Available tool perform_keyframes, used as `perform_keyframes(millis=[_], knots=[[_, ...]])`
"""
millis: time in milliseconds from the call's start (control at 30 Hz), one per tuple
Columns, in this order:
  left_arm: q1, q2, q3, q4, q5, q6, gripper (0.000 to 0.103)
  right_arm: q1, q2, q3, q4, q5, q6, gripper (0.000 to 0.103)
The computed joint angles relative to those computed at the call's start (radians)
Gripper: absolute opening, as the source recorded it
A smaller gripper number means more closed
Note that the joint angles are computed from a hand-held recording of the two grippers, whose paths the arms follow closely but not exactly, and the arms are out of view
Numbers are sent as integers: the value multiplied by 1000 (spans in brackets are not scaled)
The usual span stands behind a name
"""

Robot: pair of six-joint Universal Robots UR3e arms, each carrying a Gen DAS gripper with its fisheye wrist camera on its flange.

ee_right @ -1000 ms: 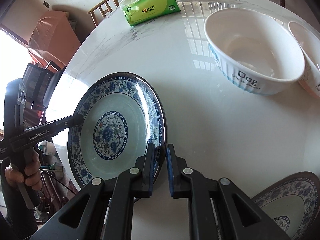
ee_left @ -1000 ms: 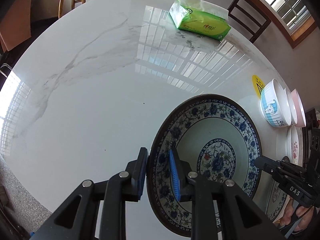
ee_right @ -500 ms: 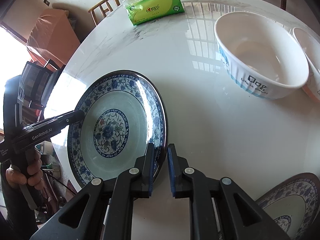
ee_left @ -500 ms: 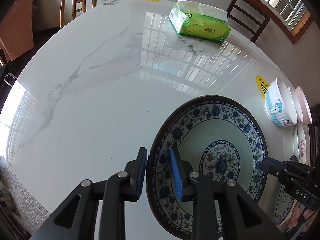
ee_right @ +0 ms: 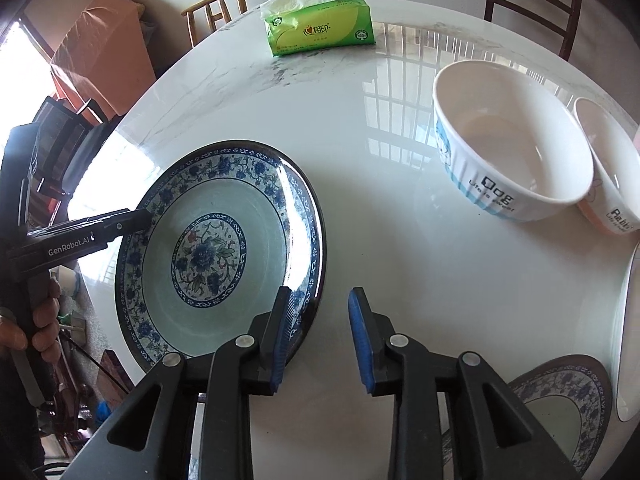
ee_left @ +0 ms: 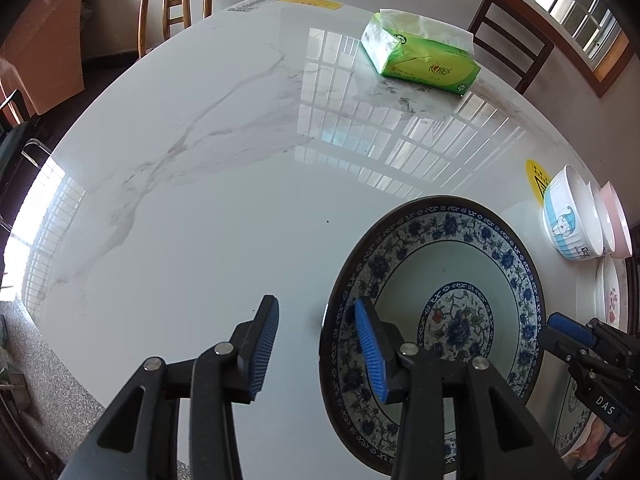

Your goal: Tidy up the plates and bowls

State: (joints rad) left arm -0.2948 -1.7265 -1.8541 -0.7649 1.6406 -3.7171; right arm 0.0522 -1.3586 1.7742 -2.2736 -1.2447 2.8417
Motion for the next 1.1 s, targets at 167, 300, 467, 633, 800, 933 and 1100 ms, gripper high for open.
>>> perform_keyframes(millis=[167, 300, 467, 633, 800, 933, 1100], knots=[[-10, 29, -6, -18, 25, -18, 50, 9, -36, 35, -39, -35, -13, 31], [-35, 45, 14, -43, 41, -37, 53, 3, -72, 68, -59, -44, -31, 32], [-120, 37, 101, -93, 84, -59, 57, -54, -173, 137, -32, -18, -89, 33], [-236, -34, 261, -139, 98, -78, 57, -221, -351, 212, 133, 98, -246, 33], [-338, -167, 453, -156, 30, -82, 57, -506, -523, 210, 523, 215, -521, 33], [-389, -304, 605, -143, -80, -96, 57, -752, -625, 203, 750, 216, -742, 33], [-447, -504, 837, -188, -147, -135, 57, -1033, -627, 177, 928, 199, -921, 35]])
